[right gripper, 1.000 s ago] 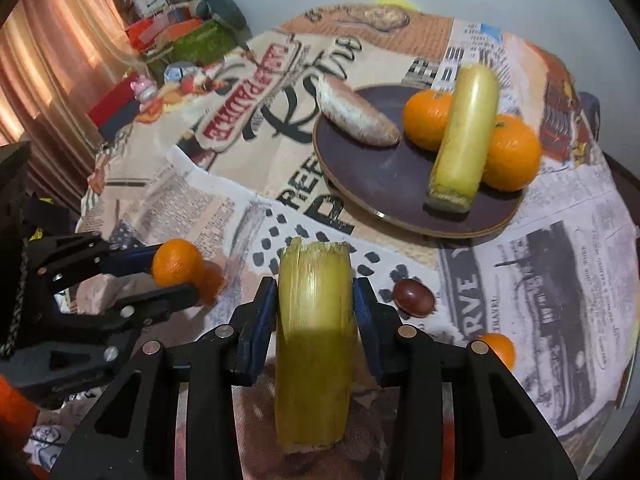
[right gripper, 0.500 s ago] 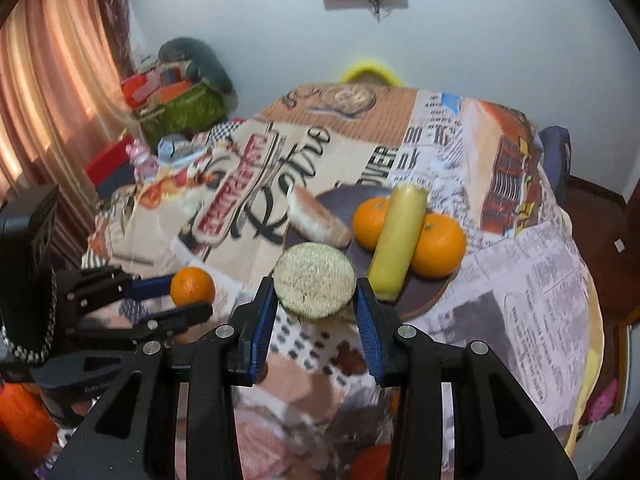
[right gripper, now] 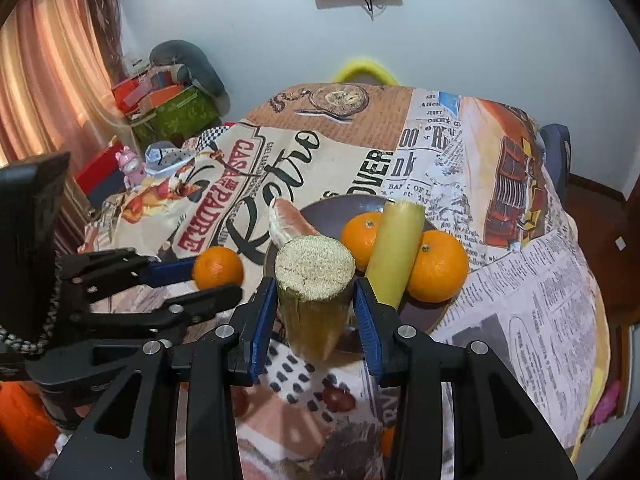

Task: Organize fruits
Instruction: 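Carry the tangerine and yellow cylinder onto the dark plate and release both, then grasp a red date with the left tool while the right tool grasps the red tomato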

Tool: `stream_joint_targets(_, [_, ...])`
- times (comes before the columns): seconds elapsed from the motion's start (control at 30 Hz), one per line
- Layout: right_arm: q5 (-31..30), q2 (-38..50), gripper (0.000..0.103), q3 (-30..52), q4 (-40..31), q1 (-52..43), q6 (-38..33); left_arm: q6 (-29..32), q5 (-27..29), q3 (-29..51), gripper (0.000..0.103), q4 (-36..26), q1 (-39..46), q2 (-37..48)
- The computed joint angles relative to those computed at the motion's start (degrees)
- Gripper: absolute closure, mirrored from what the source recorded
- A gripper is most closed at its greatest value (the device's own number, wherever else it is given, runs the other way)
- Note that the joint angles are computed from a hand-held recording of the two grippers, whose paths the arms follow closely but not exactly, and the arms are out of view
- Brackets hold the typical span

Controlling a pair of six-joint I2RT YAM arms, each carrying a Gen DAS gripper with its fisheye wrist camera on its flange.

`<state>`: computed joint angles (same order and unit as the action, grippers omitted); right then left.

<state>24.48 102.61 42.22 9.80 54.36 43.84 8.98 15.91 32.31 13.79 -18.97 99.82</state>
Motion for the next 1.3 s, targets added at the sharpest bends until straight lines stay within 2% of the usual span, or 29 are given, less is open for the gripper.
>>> stream_joint_targets(0.2, [-0.84,2.42,0.067,2.08,0.13,-2.96,-2.71,-0.26,0.21,6.06,0.066,-0.56,-0.59,7.57])
stream_joint_targets(0.43, [-4.7,5.5,0.067,3.6,2.29,-6.6,-5.36,-0.52,0.39,10.97,0.066,-0.42,-1.29,13.98])
stream_joint_targets(0.6, [-1.16,6.76,0.066,5.89,0.39,-6.97,-6.91,-1.15,0.28,12.68,0.066,-0.1,-1.19,16.1])
stream_joint_targets(0.7, [-1.78,5.77,0.059,5.14,1.33,-7.83,-7.31,-1.55,0.45,13.36,0.066,-0.47,-1.19,16.7])
stream_joint_targets(0.8, [-0.18,4.46,0.054,4.48,0.7,-7.4,-7.25,-1.39,-0.09,12.23,0.06,0.56,-1.6,15.49])
stream_joint_targets(1.0, [2.29,1.97,0.053,2.84,-1.85,-5.27,-5.49,-0.56,-1.22,7.74,0.058,1.7,-2.01,9.77])
stream_joint_targets(1.3, [7.23,-5.94,0.048,-2.09,-8.44,1.5,1.99,0.0,-2.08,-1.07,0.057,0.03,-1.36,-2.42])
